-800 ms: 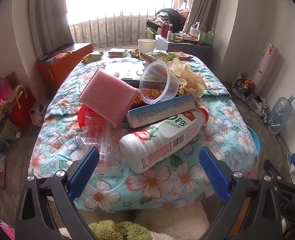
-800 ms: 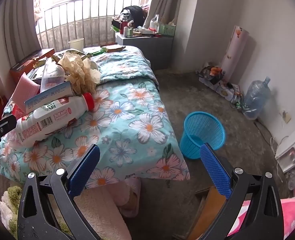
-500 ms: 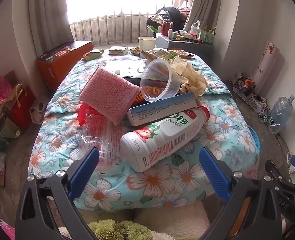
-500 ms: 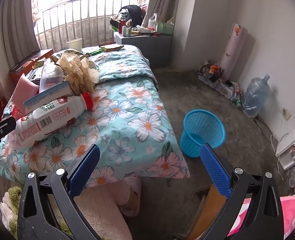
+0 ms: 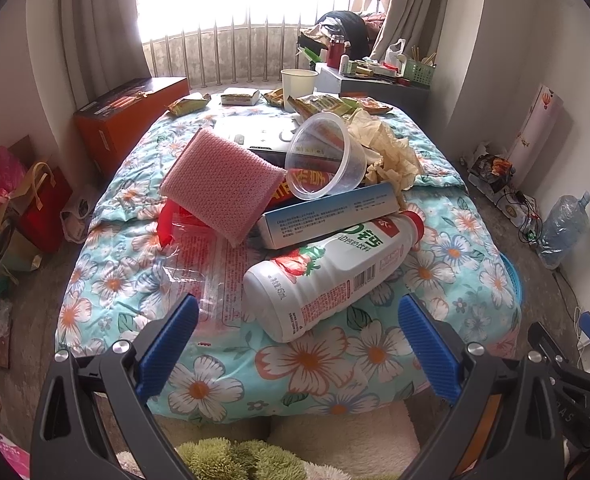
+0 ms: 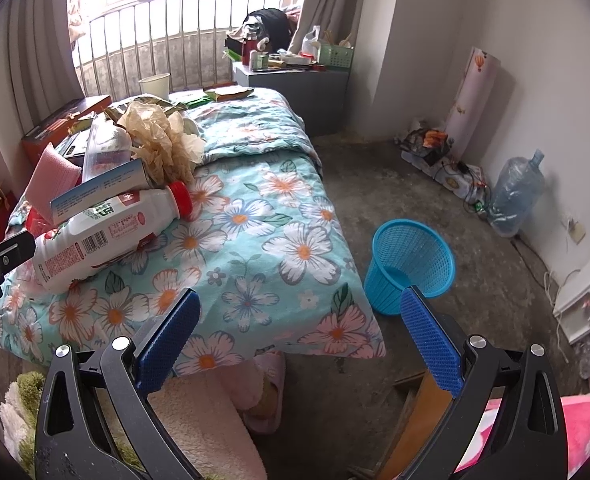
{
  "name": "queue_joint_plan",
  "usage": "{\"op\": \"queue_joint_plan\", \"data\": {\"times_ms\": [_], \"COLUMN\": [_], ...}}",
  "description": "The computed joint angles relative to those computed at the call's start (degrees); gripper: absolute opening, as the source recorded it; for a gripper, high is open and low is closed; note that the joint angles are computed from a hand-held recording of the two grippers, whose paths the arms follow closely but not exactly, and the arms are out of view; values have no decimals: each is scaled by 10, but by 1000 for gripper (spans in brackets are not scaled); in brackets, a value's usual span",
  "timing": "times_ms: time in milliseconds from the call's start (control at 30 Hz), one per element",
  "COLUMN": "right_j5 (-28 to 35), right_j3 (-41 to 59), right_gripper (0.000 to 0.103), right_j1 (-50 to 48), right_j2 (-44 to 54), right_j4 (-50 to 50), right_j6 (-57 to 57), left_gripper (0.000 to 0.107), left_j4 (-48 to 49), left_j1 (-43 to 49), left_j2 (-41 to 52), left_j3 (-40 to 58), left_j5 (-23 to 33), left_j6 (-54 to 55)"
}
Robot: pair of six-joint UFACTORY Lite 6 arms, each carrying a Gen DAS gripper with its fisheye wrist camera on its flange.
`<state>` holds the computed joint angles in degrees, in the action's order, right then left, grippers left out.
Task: Collect trash
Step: 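Move both tools toward the trash pile on the floral bed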
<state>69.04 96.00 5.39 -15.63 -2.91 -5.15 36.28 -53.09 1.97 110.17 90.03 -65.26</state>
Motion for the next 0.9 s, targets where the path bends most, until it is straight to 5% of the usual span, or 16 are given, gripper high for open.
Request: {"op": "queue_joint_plan", "data": {"times_ms": [467, 667, 900], "right_j5": [4, 72, 30], "right_j3": [18, 159, 339], "right_gripper": [96, 96, 96], "right_j1": [10, 42, 102], "right_j2": [4, 89, 203], "right_j4": [6, 7, 49], "right_j6": [3, 3, 27], "left_gripper": [98, 98, 98], "left_j4": [5, 43, 40], "left_j1": [-9, 24, 162], "left_j2": [-2, -81, -241], "left_j3": [6, -53, -167], "left_j5": [3, -9, -93], "left_j6": [-1, 5, 94]}}
